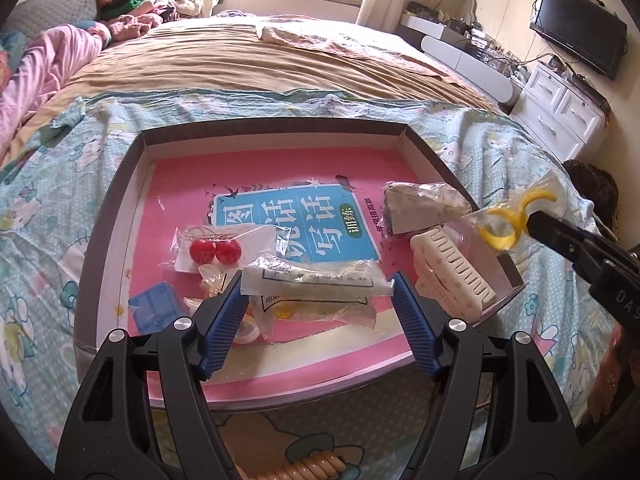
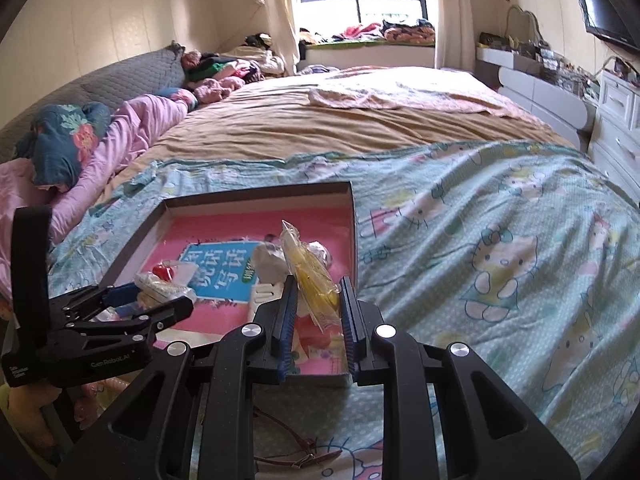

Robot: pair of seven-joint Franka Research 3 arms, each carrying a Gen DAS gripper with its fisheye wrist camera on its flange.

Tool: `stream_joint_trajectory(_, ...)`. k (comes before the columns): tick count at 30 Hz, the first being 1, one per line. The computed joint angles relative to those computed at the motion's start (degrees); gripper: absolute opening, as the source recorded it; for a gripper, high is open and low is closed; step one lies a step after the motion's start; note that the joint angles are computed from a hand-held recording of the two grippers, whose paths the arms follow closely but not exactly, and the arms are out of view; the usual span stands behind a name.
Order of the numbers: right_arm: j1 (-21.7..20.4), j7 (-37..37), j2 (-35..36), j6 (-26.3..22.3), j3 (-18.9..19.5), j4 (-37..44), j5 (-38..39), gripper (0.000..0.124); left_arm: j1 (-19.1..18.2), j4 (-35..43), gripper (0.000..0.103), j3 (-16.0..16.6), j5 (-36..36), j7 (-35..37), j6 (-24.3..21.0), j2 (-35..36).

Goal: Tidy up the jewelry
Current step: 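Carry the bagged bangle and white packet over the box with both tools, then open both tools to release the bangle bag and packet into the box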

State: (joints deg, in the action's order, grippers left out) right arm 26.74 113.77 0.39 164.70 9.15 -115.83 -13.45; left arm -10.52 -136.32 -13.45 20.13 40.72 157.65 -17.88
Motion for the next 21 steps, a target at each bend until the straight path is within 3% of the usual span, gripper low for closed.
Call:
stream_joint_trajectory(11, 1.1, 6.8, 2.3, -4.6, -0.6, 3.0, -4.9, 0.020, 0.7, -0.7, 0.072, 0.1, 0.4, -0.9, 0.1, -1.8)
stream_joint_trajectory(21, 2.0, -1.0, 2.0, -3.1, -0.1, 2.6, 2.9, 0.024, 1.1, -1.4, 0.072, 0.2, 0.2, -1.7, -0.4, -3.9)
